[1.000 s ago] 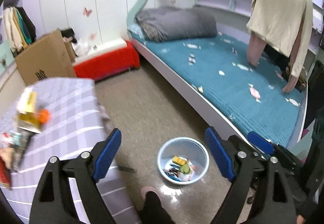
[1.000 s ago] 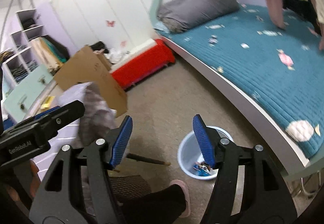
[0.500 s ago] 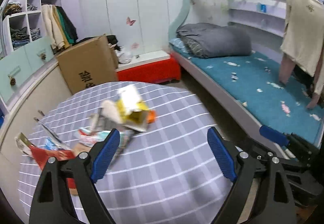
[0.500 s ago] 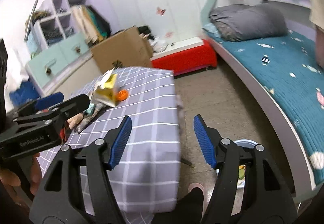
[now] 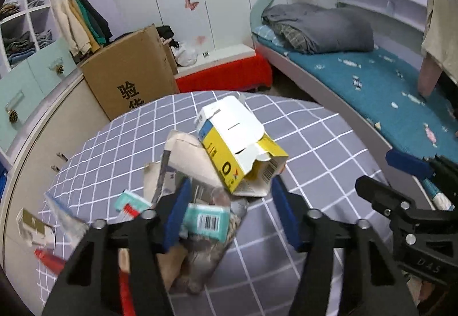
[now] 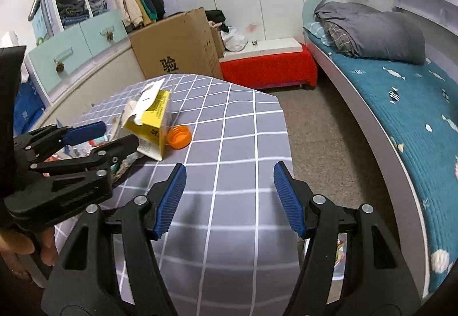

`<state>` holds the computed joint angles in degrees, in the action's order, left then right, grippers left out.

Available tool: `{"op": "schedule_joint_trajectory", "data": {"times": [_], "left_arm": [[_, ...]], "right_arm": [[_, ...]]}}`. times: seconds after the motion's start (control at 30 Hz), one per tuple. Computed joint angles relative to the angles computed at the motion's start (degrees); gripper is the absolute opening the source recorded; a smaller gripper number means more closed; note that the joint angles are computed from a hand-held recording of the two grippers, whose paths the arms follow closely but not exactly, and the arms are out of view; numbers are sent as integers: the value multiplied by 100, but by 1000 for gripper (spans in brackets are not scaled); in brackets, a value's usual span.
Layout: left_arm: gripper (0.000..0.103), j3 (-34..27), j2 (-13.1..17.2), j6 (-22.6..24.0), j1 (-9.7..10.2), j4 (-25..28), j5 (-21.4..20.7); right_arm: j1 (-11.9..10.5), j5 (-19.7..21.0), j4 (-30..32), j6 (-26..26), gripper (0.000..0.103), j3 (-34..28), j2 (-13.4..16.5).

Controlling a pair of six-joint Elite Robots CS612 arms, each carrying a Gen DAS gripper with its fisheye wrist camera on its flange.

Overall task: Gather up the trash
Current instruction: 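Move both tools back over the table toward the trash, then grasp yellow box with left tool while right tool grasps orange cap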

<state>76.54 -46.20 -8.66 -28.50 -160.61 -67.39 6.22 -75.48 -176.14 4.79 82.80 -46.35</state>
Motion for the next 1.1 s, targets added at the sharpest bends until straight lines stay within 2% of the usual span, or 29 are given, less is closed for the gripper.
{"op": "schedule_joint_trajectory", "data": {"times": [0.03,0.1,0.13,0.17,0.27,0.4,0.57,0.63,0.7,0.77,0.83,0.97,1.1], "left_arm": [[52,-59,36,56,7,50,-7],[41,-178,108,191,3,170,105],[20,-214,131,243,-1,212,169],[11,-257,154,244,2,271,250],[7,-255,138,126,83,209,7],[4,-112,48,-58,145,-254,-73],[3,-11,29,-140,128,-839,287],[3,-7,23,-224,141,-825,336],[3,-1,15,-271,126,-788,374],[3,-2,20,-274,115,-801,448],[3,-8,20,-257,103,-769,477],[3,26,-4,-219,64,-785,516],[3,124,-81,-207,-30,-925,581]], "right_arm": [[6,17,110,-70,63,-88,34],[27,4,278,-240,63,-220,83],[35,18,395,-352,63,-293,106],[46,57,490,-454,63,-371,137],[100,47,850,-731,63,-622,237],[170,53,1187,-1005,63,-946,384],[263,-33,1634,-1225,63,-1352,558],[288,-65,1832,-1307,63,-1480,616],[317,-128,2029,-1414,58,-1601,666],[325,-147,2057,-1443,39,-1633,676],[344,-267,2104,-1464,31,-1694,701],[311,-116,1994,-1469,29,-1605,668],[151,205,1380,-1143,29,-1068,406]]}}
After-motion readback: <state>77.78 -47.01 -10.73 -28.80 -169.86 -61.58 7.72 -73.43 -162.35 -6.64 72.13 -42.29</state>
